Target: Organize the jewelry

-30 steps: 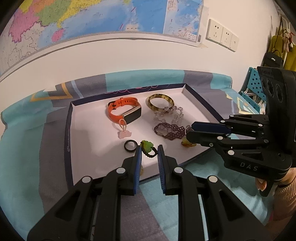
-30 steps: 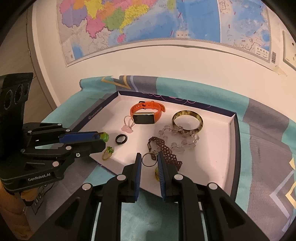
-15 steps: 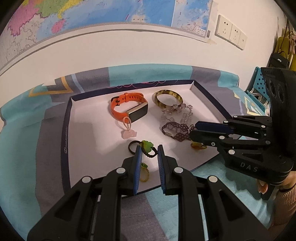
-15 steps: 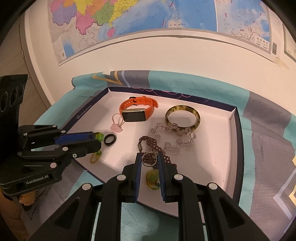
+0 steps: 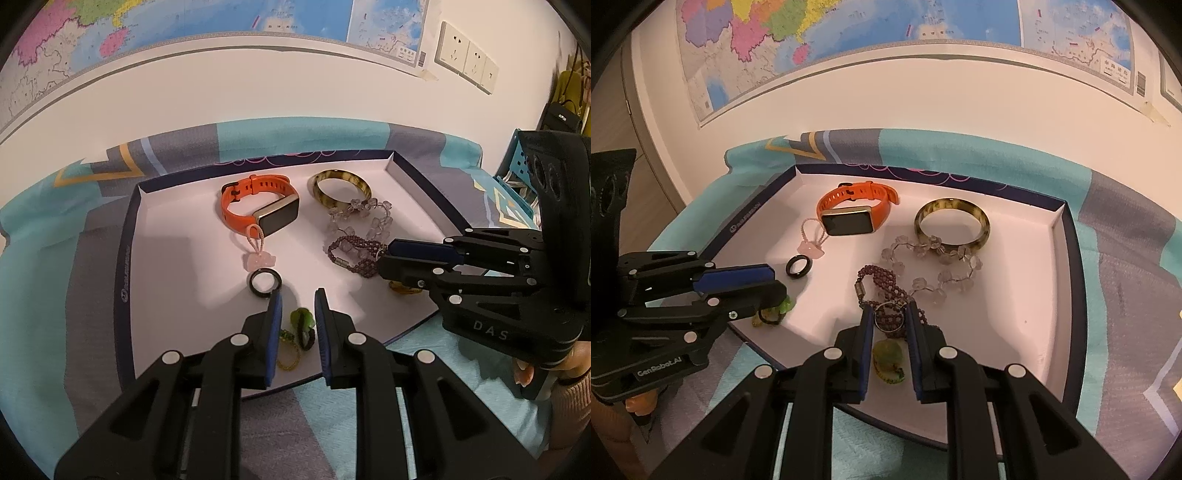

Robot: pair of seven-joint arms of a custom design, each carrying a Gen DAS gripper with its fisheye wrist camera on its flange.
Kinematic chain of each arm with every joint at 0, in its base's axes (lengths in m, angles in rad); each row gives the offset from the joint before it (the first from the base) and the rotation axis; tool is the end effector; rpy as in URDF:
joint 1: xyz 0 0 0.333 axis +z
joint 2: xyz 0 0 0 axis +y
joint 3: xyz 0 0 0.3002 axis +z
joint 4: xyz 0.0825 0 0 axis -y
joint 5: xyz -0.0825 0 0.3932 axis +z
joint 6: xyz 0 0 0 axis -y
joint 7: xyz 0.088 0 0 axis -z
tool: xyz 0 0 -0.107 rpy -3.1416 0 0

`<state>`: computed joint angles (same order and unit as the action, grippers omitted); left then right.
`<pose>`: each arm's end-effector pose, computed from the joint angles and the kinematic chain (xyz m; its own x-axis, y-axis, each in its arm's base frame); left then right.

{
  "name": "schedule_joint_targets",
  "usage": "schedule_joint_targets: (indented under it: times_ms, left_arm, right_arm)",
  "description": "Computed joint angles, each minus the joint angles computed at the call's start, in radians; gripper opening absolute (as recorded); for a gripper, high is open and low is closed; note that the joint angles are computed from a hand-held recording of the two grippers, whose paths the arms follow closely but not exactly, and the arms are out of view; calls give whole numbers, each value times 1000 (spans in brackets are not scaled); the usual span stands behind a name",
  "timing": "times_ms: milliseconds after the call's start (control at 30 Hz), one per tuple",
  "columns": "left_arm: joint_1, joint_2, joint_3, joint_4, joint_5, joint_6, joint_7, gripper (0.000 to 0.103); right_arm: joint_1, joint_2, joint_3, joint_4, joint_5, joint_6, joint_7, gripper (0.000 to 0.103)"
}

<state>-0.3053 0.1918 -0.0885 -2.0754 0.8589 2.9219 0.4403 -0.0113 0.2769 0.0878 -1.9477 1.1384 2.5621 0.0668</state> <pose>0.5494 -0.2777 0.3763 -0.0711 -0.9939 0.0846 -0.7423 -0.0039 -0.6701 0.6362 0.0326 0.3471 0.6654 -0.7367 -0.1209 -0.5663 -0.3926 -0.7247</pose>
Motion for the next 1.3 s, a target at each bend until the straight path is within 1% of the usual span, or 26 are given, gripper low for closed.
schedule_joint_targets:
  times_ms: [167,233,267,367,400,433,467,500,533,567,600,633,667,700,733,767,800,867,967,1033,1167,1300]
  left_arm:
    - [-3,-5,4,-5,11,5,-7,19]
    - [-6,-13,8,-10,32,8,-30,26]
    - [-9,-19,12,-14,54,8,-54,28]
    - [-8,-43,14,-30,121,19,-123,35]
    - [-5,-50,12,-34,144,17,-146,40]
    - [-6,-65,10,-43,183,12,-186,45]
    - [-1,-75,4,-49,213,7,-216,48]
    - [5,-85,-4,-55,238,0,-239,54]
    - [9,-102,-12,-67,273,-9,-276,63]
    - [18,-115,-23,-78,297,-14,-304,70]
    - [27,-126,-33,-87,319,-15,-330,81]
    - [33,-144,-40,-101,382,-13,-399,83]
    - [43,-152,-52,-109,396,-17,-415,84]
    - [50,-162,-65,-119,400,-28,-423,89]
    - [54,-172,-77,-129,412,-44,-444,97]
    - [57,-185,-90,-138,437,-67,-484,98]
    - [60,-197,-101,-150,447,-82,-510,97]
    - [71,-209,-114,-168,424,-75,-513,97]
    - [76,-231,-136,-192,428,-108,-562,97]
    - [78,-244,-148,-206,427,-123,-582,97]
    - [78,-267,-169,-225,429,-158,-610,97]
    - [73,-282,-185,-234,408,-206,-604,97]
  right_arm:
    - [-1,-2,2,-4,9,8,-5,19]
    - [-2,-6,1,-9,14,7,-10,24]
    - [-3,-12,2,-14,23,9,-18,28]
    - [-7,-30,-1,-30,50,0,-39,31]
    - [-7,-37,-4,-35,60,-1,-49,36]
    - [-6,-45,-6,-43,73,-1,-59,38]
    - [-9,-58,-9,-55,94,-9,-75,40]
    - [-9,-67,-14,-63,106,-16,-85,45]
    - [-8,-81,-18,-77,124,-21,-100,50]
    - [-7,-96,-23,-94,149,-20,-122,58]
    - [-5,-107,-28,-107,175,-17,-144,62]
    - [-2,-122,-34,-126,202,-14,-172,63]
    - [3,-135,-41,-141,210,-15,-186,68]
    - [9,-150,-48,-162,222,-8,-202,77]
    - [16,-165,-53,-183,247,7,-224,80]
    - [21,-176,-60,-200,267,12,-244,80]
    - [27,-184,-66,-212,278,20,-253,84]
    - [36,-202,-78,-239,281,26,-254,90]
    - [44,-229,-94,-272,311,25,-278,91]
    - [52,-249,-100,-295,346,43,-311,96]
    - [64,-287,-114,-334,395,60,-354,96]
    - [75,-318,-125,-368,426,64,-391,96]
